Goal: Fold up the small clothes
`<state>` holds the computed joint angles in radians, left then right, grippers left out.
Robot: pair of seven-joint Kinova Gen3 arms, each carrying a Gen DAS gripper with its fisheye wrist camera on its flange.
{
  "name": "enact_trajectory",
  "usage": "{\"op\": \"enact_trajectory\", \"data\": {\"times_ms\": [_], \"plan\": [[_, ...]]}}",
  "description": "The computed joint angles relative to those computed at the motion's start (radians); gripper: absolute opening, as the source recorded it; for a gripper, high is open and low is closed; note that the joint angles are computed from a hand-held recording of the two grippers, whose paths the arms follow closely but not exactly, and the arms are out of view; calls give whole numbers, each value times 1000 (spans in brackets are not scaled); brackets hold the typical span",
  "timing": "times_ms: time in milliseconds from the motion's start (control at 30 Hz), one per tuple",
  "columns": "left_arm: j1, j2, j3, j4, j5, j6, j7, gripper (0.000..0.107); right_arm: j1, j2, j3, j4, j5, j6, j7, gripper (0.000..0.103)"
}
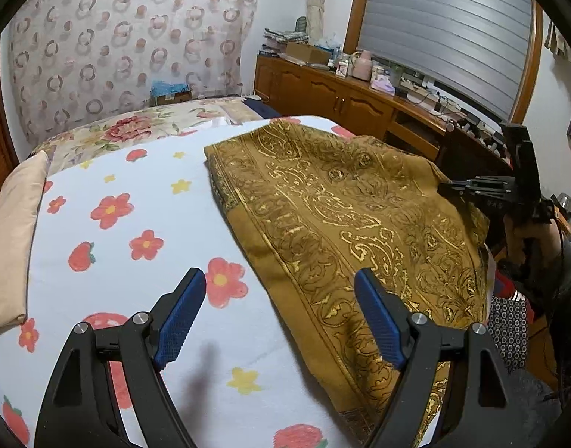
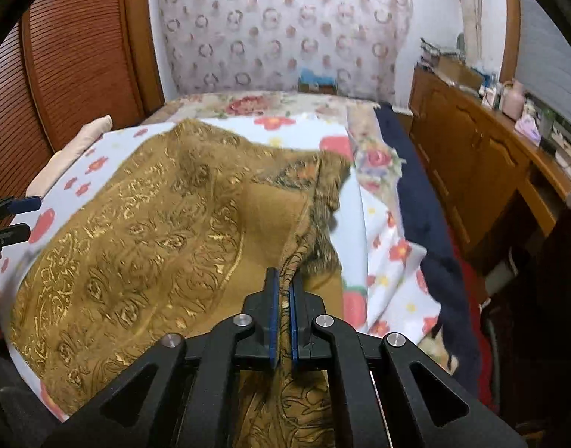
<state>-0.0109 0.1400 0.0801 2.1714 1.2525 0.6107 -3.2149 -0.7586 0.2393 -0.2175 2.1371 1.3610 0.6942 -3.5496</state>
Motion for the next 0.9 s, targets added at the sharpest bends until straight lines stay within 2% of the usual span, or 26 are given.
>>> {"op": "enact_trajectory", "data": {"times_ms": [133,200,267,367,500,600,667,767,833,900], "plan": [[15,6,9,4,-7,-22,11,82,25,-21,1,-7,-24,-12,32,22],[19,8,12,7,-10,-31,17,82,25,-43,12,1,17,-23,4,34],[24,11,15,6,-20,-40,33,82,26,-49,4,-1,63,2,-45,38],[31,21,21,0,-39,-56,60,82,39,-52,6,-20,87,-3,-27,38],[44,43,35,-14,-83,-92,111,82,124,18,37,-123,15,-106,134,38],[47,58,50,-27,-128,-114,160,82,250,99,-48,-217,-57,-104,256,38],[41,67,60,-33,-145,-116,180,82,291,139,-67,-278,-122,-86,337,38],[34,73,76,-33,-164,-126,198,82,297,165,-13,-333,-243,-138,450,38],[29,78,82,-36,-176,-125,210,82,269,171,54,-348,-325,-193,526,37],[21,79,89,-34,-176,-125,209,82,250,176,102,-355,-397,-236,606,29]]}}
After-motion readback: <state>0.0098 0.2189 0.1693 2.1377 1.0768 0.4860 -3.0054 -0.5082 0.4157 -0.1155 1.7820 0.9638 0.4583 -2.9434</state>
